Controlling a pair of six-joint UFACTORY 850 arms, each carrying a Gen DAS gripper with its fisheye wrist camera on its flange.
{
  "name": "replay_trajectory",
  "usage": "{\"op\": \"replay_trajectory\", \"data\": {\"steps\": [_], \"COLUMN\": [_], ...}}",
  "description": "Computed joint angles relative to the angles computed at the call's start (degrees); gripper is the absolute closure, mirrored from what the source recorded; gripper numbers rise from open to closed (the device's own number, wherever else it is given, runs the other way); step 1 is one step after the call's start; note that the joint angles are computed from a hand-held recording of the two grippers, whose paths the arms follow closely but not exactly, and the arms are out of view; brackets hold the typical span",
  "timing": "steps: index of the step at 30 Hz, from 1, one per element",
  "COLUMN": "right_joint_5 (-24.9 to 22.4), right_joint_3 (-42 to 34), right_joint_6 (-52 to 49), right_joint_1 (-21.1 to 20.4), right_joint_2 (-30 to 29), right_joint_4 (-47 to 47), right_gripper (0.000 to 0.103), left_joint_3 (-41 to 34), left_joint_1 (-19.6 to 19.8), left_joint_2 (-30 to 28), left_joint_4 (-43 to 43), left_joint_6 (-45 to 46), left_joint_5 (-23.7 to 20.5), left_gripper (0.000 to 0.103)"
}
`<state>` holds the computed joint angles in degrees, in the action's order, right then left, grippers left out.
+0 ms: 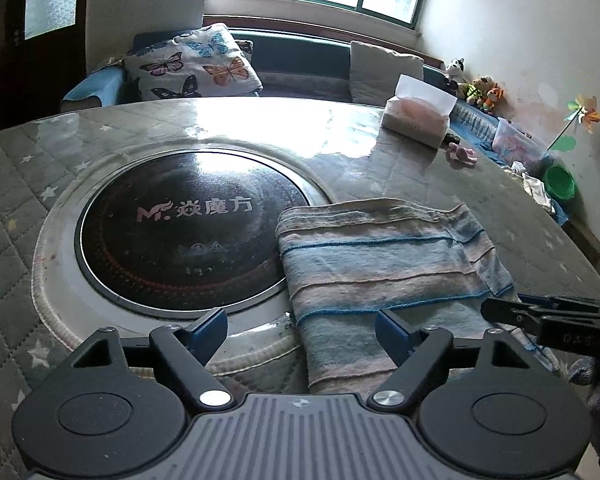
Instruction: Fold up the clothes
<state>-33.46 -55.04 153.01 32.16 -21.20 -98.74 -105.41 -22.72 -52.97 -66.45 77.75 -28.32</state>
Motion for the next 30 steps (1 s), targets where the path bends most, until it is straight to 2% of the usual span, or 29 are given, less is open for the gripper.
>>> {"op": "replay_trajectory", "data": {"steps": [6, 11, 14, 17, 22, 25, 28, 30], "right_joint_5": [-3.5, -0.2, -0.5, -2.6, -0.4, 0.3, 0.6, 1.1], "right_joint_3": [0.1, -1.0, 0.4, 0.4, 0.5, 0.2, -0.5, -0.6], "right_joint_6": [0.6, -0.2, 4.1, 1.0, 2.0, 3.5, 2.3, 3.0], "right_joint_1": [0.4, -2.0, -2.3, -1.5, -2.0, -2.1, -2.1, -2.3], "right_joint_2": [0.7, -0.6, 0.0, 0.4, 0.6, 0.1, -0.4, -0.4], "right_joint_4": [-1.7, -1.0, -2.6, 0.7, 0.5, -0.4, 0.3, -0.3], "right_gripper": [0.063, 0.063, 0.061, 0.059, 0.054, 0.054, 0.058, 0.065], "left_joint_3": [-1.8, -2.9, -3.0, -3.8, -4.7, -5.7, -6.4, -6.9], "left_joint_1": [-0.4, -0.6, -0.6, -0.5, -0.5, -0.4, -0.5, -0.5], "left_joint_2": [-1.2, -1.9, -1.9, -2.4, -3.1, -3.7, -4.3, -4.7], "left_joint_4": [2.5, 4.3, 4.3, 4.7, 6.3, 7.3, 8.0, 7.7], "left_joint_6": [-2.6, -4.0, -3.6, -4.6, -6.5, -8.2, -8.9, -8.6], "left_joint_5": [-1.0, -2.1, -2.2, -2.5, -3.0, -4.4, -5.5, -6.3], "left_gripper": [0.029, 0.038, 0.038, 0.039, 0.040, 0.046, 0.056, 0.059]}}
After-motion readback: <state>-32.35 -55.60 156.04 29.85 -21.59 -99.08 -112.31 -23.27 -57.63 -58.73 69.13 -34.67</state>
